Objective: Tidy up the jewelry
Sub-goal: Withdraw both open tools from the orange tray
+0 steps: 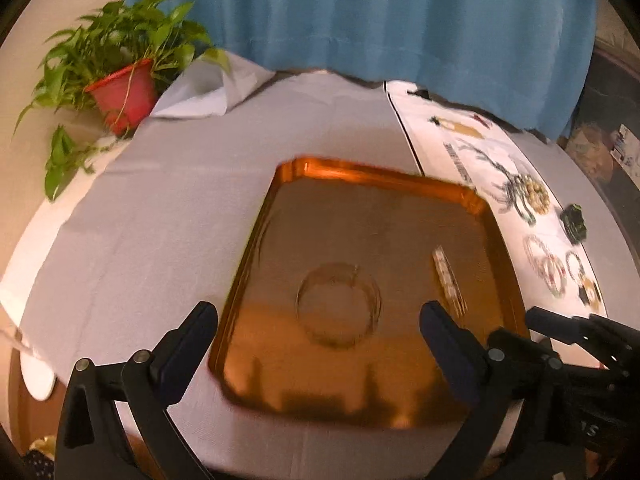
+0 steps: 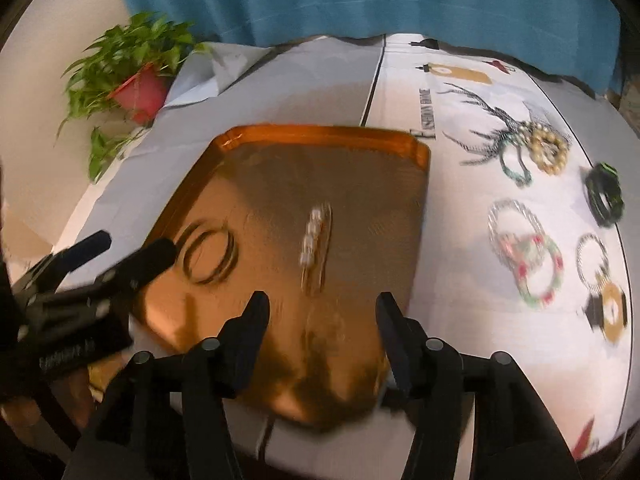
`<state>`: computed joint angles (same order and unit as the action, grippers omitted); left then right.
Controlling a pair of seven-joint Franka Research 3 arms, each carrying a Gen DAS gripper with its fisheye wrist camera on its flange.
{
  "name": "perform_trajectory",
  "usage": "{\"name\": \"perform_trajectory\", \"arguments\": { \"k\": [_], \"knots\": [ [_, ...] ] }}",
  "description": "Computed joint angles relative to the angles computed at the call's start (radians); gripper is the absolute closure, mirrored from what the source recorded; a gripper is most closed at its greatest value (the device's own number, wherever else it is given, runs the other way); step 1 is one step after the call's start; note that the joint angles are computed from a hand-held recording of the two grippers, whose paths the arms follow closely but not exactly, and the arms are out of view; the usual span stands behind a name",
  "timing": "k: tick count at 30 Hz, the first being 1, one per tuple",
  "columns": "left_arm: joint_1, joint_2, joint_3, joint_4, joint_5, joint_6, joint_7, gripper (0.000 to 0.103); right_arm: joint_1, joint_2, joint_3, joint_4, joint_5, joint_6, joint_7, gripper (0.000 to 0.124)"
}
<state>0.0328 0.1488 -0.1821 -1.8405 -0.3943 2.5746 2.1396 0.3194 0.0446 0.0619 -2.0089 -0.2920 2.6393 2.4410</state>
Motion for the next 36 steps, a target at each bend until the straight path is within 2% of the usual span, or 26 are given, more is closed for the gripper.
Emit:
{"name": "perform_trajectory", "arguments": {
  "k": [4, 5, 9, 14, 20, 25, 36],
  "knots": [
    [0.018, -0.141, 0.026, -0.145, -0.105, -0.019, 0.071, 0.003, 0.010, -0.133, 0.042, -0.130, -0.093, -0.013, 0.087, 0.067],
    [0.013, -0.190, 0.041, -0.195, -0.124, -0.013, 0.088, 0.003, 0.006, -0.179, 0.072, -0.162, -0.161, -0.036, 0.145, 0.067],
    [-0.032, -0.354, 0.111, -0.342, -0.180, -0.019, 0.155, 0.003, -0.020, -0.305, 0.184, -0.233, -0.315, -0.122, 0.276, 0.067],
    [-0.105, -0.527, 0.181, -0.478, -0.185, 0.008, 0.227, 0.003, -0.034, -0.412, 0.285, -0.264, -0.419, -0.226, 0.361, 0.065],
    [-0.184, -0.658, 0.252, -0.545, -0.145, -0.023, 0.210, 0.002, -0.020, -0.496, 0.325, -0.286, -0.398, -0.285, 0.369, 0.064],
    [-0.242, -0.739, 0.298, -0.592, -0.127, 0.012, 0.198, 0.002, -0.034, -0.561, 0.370, -0.304, -0.399, -0.315, 0.393, 0.063],
    [-0.296, -0.802, 0.345, -0.630, -0.053, 0.030, 0.157, 0.002, -0.049, -0.600, 0.406, -0.321, -0.352, -0.321, 0.399, 0.063]
  ]
}}
